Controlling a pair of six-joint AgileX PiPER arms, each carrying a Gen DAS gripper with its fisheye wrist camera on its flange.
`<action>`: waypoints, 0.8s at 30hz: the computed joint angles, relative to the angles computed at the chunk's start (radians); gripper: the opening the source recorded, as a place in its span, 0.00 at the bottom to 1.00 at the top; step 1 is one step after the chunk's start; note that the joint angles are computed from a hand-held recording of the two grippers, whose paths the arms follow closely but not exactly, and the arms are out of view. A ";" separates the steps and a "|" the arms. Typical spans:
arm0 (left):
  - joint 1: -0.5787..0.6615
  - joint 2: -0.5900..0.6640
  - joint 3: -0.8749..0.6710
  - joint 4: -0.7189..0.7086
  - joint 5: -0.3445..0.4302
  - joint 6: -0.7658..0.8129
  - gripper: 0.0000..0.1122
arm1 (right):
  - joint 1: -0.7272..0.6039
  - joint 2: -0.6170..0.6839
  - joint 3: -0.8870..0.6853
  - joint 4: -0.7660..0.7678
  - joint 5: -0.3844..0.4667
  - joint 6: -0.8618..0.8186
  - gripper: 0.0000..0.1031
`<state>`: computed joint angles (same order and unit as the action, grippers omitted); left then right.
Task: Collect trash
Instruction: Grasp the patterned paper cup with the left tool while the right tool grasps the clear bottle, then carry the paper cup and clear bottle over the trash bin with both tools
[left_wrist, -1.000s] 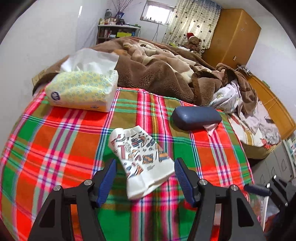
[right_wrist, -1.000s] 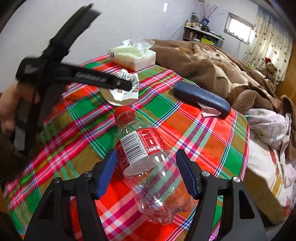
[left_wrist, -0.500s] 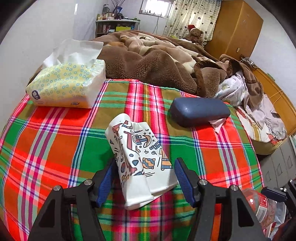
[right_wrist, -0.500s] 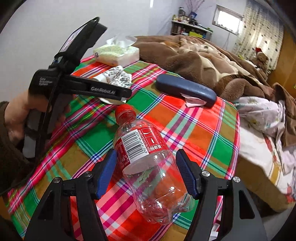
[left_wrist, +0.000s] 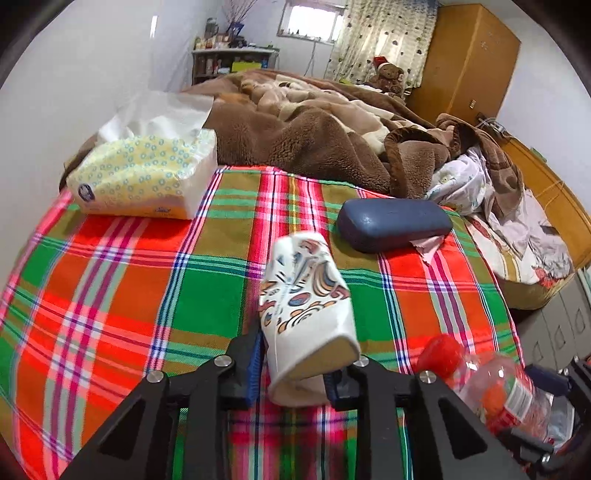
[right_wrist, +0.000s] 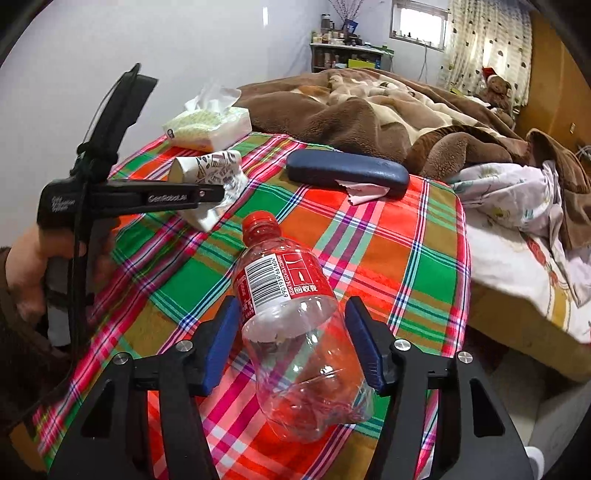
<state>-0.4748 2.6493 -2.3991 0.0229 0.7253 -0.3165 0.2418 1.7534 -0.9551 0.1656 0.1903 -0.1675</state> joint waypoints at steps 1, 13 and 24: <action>-0.001 -0.019 0.036 -0.003 -0.018 0.006 0.23 | 0.000 0.004 -0.008 0.021 0.014 -0.030 0.58; -0.003 0.012 -0.002 -0.016 0.022 0.048 0.39 | 0.065 0.073 -0.119 -0.249 0.151 0.117 0.64; -0.012 -0.064 0.145 0.034 -0.066 0.016 0.11 | 0.070 0.035 -0.060 -0.373 0.090 0.327 0.63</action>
